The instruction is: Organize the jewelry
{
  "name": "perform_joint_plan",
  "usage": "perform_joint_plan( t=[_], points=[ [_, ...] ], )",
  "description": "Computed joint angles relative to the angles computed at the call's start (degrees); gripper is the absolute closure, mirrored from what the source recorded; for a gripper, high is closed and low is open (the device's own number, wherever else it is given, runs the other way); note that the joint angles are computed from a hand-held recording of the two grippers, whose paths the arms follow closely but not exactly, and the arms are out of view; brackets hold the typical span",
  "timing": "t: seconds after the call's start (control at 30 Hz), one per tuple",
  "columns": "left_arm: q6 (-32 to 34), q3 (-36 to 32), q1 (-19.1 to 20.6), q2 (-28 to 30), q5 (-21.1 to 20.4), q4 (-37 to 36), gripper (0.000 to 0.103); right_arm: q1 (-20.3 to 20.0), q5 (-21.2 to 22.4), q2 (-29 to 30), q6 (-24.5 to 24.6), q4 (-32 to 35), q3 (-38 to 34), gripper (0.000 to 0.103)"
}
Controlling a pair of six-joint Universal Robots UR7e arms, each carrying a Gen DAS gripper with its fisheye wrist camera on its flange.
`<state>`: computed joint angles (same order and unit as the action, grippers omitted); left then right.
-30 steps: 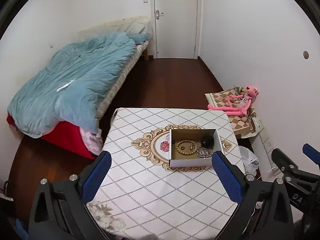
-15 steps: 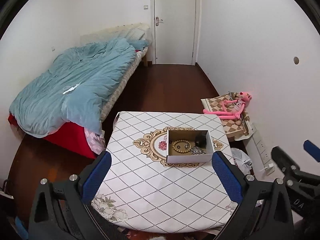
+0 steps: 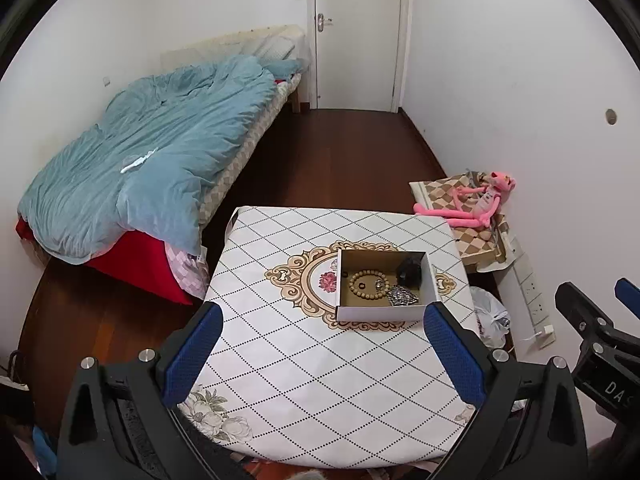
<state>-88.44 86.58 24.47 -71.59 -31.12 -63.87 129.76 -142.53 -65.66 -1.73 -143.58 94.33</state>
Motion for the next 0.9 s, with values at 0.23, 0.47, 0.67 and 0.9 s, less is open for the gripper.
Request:
perform_joint_plan(
  t=[0.23, 0.47, 0.67, 0.9],
  points=[
    [4.7, -1.5, 3.6, 1.6, -0.9, -3.1, 0.0, -2.5, 0.5, 3.2, 0.7, 2.8, -3.0, 0.0],
    [8.2, -2.6, 5.9, 3.0, -1.8, -5.6, 0.0, -4.3, 0.3, 5.8, 0.8, 5.1, -5.8, 0.0],
    [9.6, -2.6, 7.0, 3.3, -2.6, -7.4, 0.0, -5.1, -0.2, 7.1, 0.4, 6.1, -7.2, 0.0],
    [10.3, -2.5, 7.5, 3.5, -3.3, -8.0, 0.0, -5.7, -0.1, 7.5, 0.3, 7.1, -7.4, 0.0]
  ],
)
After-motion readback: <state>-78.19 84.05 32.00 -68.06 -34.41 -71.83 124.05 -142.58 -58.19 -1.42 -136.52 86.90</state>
